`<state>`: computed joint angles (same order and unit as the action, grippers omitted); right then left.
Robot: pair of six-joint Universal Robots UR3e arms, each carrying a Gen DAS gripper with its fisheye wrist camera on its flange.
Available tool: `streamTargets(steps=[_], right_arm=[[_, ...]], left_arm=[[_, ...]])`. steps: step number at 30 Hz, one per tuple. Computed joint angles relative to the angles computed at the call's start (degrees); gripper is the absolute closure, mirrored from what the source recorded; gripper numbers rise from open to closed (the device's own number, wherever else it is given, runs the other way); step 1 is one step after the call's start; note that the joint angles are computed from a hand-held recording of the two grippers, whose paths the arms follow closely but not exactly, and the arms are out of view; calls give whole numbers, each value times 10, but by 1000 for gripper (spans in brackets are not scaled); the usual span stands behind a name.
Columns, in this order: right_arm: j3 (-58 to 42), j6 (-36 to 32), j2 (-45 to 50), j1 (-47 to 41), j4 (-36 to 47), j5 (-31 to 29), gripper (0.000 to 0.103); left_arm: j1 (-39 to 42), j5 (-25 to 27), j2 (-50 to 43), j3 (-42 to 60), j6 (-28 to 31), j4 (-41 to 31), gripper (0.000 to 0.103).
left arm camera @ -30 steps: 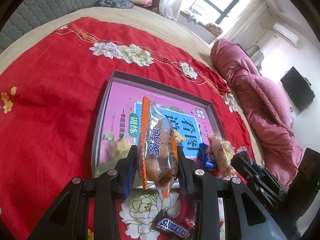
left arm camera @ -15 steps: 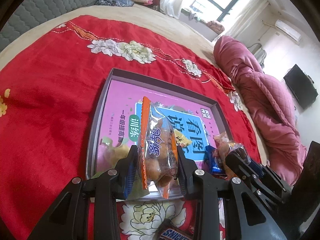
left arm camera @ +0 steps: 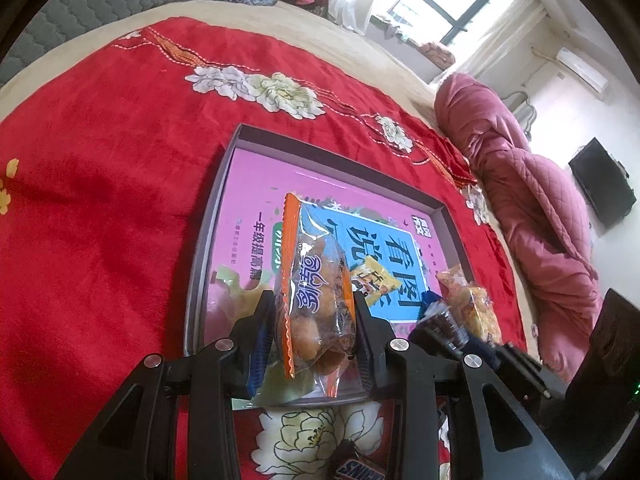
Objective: Organize snacks
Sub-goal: 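Lift and carry the chocolate cake over the tray with right tool while left carries orange bag, then open the left tool to drop the orange bag in the tray while right releases chocolate cake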
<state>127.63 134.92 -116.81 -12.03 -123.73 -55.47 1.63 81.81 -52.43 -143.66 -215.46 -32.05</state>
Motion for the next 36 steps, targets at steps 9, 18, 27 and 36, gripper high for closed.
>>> streamTargets(steps=[9,18,27,36], right_arm=[[22,14,4,21,-25,-17,75],[26,26,10,27,-45,-27,76],[23,24,9,21,-42,-29,75],[22,19,-5,8,-26,-20,75]], left_arm=[[20,-10,23,-13,-2,-4,66],[26,-15,26,-11,-3,-20,60],[12,-4,15,2,-4,-25,51],[16,-10,26,5,-3,-39,47]])
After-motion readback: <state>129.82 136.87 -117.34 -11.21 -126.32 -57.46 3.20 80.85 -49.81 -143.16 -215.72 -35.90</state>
